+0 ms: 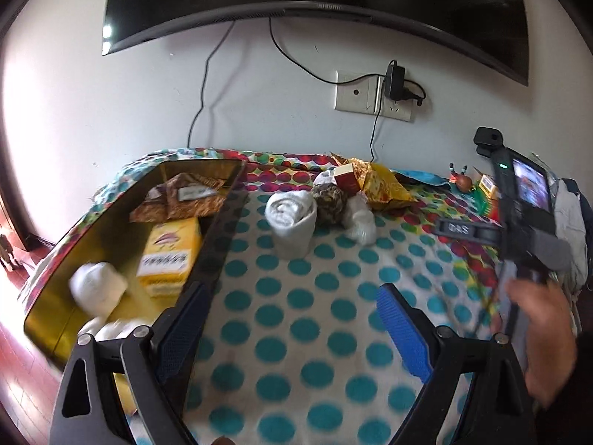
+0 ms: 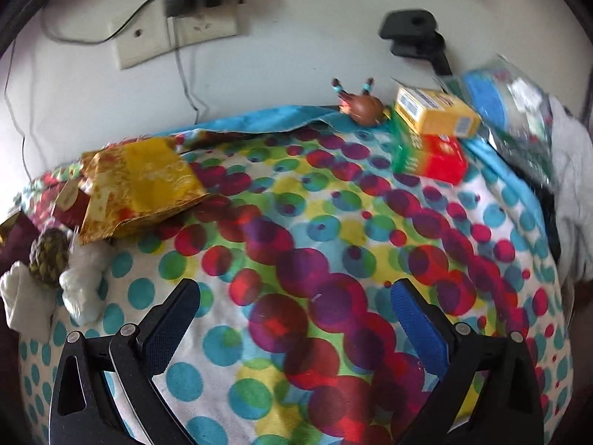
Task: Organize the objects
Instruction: 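Grasp the rolled white towel with the left tool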
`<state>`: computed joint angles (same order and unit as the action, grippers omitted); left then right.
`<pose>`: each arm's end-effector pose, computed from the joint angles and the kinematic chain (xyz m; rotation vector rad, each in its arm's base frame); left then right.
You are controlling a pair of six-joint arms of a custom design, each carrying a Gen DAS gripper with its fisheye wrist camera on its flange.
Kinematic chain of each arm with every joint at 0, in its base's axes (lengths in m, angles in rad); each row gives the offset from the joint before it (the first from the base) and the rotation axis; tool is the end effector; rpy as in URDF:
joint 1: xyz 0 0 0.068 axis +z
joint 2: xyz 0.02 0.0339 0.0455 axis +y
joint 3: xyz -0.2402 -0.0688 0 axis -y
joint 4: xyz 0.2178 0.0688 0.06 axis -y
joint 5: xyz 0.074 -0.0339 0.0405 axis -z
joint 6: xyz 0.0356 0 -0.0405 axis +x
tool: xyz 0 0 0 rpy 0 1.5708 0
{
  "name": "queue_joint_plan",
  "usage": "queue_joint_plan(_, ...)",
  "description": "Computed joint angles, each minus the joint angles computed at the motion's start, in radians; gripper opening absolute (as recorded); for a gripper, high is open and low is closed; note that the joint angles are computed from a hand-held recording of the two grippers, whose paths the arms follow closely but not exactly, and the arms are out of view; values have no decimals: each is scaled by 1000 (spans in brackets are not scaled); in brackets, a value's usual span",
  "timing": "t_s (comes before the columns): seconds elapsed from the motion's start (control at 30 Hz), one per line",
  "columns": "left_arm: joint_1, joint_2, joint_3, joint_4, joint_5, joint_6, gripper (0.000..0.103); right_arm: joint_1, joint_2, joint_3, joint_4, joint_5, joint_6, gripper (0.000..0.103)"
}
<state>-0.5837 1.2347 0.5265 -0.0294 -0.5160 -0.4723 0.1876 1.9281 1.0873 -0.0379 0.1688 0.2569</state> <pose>0.1957 -0.1082 0.1736 -0.1328 2.1916 0.0109 0.3583 0.0619 0.1322 0.1584 2.4274 -0.0074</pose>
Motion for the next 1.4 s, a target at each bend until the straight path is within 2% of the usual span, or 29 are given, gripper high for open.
queue_joint_plan(0.17, 50, 161, 91, 104, 12, 94, 93, 23, -54, -71, 72, 34, -9, 102)
queue_joint_plan(0.4, 153, 420, 322, 59, 94, 142, 94, 105, -90, -108, 144, 150, -97, 102)
queue_joint_plan(0.47, 177, 474, 380, 30, 128, 143, 94, 113, -99, -121, 166, 156, -112, 103)
queue_joint_plan(0.63, 214, 604, 507, -14, 125, 152, 94, 97, -76, -85, 126, 122, -104, 103)
queue_joint_plan(0.77, 235, 664, 569, -51, 136, 145, 93, 95, -71, -84, 122, 110, -102, 103)
queue_joint_plan(0.9, 242, 652, 559, -40, 139, 142, 91, 104, -73, -89, 131, 124, -118, 103)
queue_joint_plan(1.0, 240, 640, 549, -34, 111, 132, 75, 109, -73, -89, 133, 134, -122, 103)
queue_joint_plan(1.03, 240, 633, 541, -24, 109, 137, 48, 111, -75, -90, 133, 135, -120, 103)
queue_joint_plan(1.07, 239, 634, 543, -27, 115, 143, 41, 112, -77, -91, 135, 135, -119, 103)
queue_joint_plan(1.17, 232, 635, 544, -25, 119, 170, 40, 115, -78, -92, 134, 142, -119, 103)
queue_joint_plan(1.23, 222, 632, 540, -21, 116, 188, 33, 119, -78, -91, 133, 149, -121, 103)
queue_joint_plan(1.27, 219, 624, 530, -14, 121, 196, 30, 122, -79, -91, 134, 151, -124, 103)
queue_joint_plan(1.4, 190, 561, 445, 37, 102, 214, 28, 133, -79, -92, 142, 156, -144, 103)
